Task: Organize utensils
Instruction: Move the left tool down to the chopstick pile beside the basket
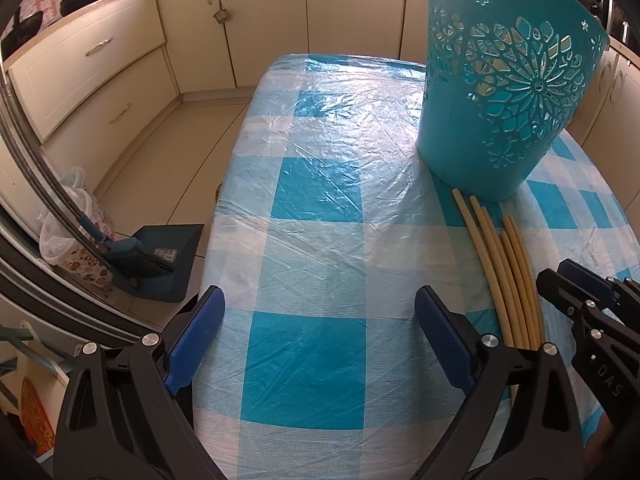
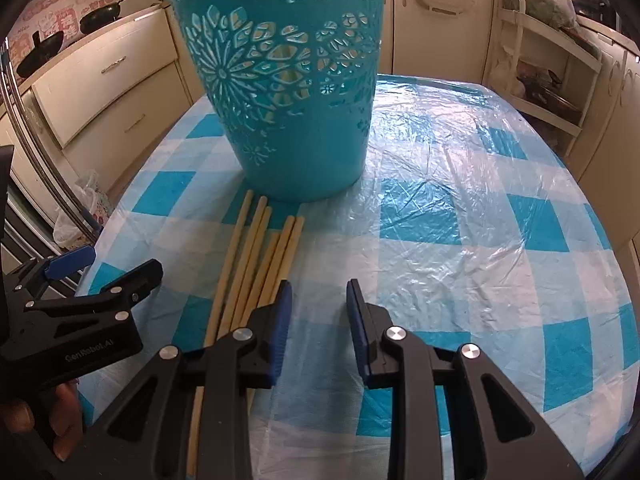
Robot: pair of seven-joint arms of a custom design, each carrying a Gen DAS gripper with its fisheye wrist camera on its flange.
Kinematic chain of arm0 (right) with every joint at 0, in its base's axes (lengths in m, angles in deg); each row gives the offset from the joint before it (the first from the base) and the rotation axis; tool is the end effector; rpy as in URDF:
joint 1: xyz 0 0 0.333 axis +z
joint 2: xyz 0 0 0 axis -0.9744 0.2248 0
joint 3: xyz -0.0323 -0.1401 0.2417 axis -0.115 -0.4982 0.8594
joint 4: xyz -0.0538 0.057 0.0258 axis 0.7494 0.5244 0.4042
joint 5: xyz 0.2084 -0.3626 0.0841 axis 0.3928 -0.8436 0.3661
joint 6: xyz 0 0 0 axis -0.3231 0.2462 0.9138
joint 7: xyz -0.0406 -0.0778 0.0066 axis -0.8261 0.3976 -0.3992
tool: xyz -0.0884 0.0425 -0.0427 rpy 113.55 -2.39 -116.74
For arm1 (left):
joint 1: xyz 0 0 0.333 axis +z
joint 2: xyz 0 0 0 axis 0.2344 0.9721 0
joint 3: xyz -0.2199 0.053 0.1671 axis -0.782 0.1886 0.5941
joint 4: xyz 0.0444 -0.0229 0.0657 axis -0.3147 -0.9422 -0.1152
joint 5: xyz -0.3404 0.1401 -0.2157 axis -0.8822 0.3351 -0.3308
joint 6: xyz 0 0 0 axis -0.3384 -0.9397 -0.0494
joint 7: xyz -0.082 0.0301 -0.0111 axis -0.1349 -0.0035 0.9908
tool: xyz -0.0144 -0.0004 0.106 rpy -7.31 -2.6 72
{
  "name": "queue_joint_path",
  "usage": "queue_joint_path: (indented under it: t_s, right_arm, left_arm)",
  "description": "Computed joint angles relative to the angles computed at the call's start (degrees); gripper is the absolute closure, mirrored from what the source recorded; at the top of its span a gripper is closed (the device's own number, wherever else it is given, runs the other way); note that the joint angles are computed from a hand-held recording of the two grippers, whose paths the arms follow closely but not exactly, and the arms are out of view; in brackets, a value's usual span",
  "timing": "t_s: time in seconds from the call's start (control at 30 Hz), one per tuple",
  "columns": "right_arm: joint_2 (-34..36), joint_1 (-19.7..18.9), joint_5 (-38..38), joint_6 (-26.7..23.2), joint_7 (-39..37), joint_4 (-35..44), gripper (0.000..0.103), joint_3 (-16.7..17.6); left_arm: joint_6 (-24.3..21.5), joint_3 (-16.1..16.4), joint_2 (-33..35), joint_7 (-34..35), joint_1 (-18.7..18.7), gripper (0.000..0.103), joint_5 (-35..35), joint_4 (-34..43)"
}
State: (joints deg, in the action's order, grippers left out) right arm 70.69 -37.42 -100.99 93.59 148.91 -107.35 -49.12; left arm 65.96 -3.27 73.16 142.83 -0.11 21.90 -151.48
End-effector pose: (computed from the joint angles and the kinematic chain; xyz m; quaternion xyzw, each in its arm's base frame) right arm 0.6046 0.5234 0.4492 -0.6500 0.6947 -0.1661 0.2593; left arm 0.6511 -0.2943 0.4216 -0.6458 0.7069 -0.2055 0.2025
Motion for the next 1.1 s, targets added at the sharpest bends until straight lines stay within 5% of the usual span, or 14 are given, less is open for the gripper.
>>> queue_joint_path:
  t_s: [0.13, 0.27, 0.53, 0.67, 0.8, 1.1]
  right_arm:
    - [-1.11, -0.83, 0.46, 4.44, 0.79, -2.06, 0.075, 0.59]
    - [3.55, 0.14, 1.24, -1.21, -2.21, 5.56, 0.075, 0.32]
    - [4.17, 1.29, 0.90, -4.74, -4.50, 7.07, 0.079, -0.88]
    - [1.58, 0.42, 1.46, -3.62, -6.06, 3.18, 0.091, -0.31]
    - [-3.41, -0.93, 0.99, -1.12, -5.10, -4.48, 0.092, 0.05]
    - [-6.11, -2.71, 0.09, 2.73, -2.34, -9.28, 0.092, 1.42]
  left_arm:
    - [-0.04, -0.03, -0.03, 0.08, 0.01, 0.011, 0.01, -0.02]
    - [0.01, -0.08, -0.11, 0.22, 0.06, 0.011, -0.12, -0.11]
    - [-0.23, -0.09, 0.15, 0.24, -0.06, 0.011, -0.09, 0.25]
    - [-1.52, -0.41, 0.94, 1.41, 0.02, 0.010, -0.96, 1.64]
    - [-1.07, -2.11, 3.02, 3.73, 1.10, 0.010, -6.61, 4.68]
    - [-9.18, 1.67, 12.29, 1.44, -6.46, 0.010, 2.60, 19.55]
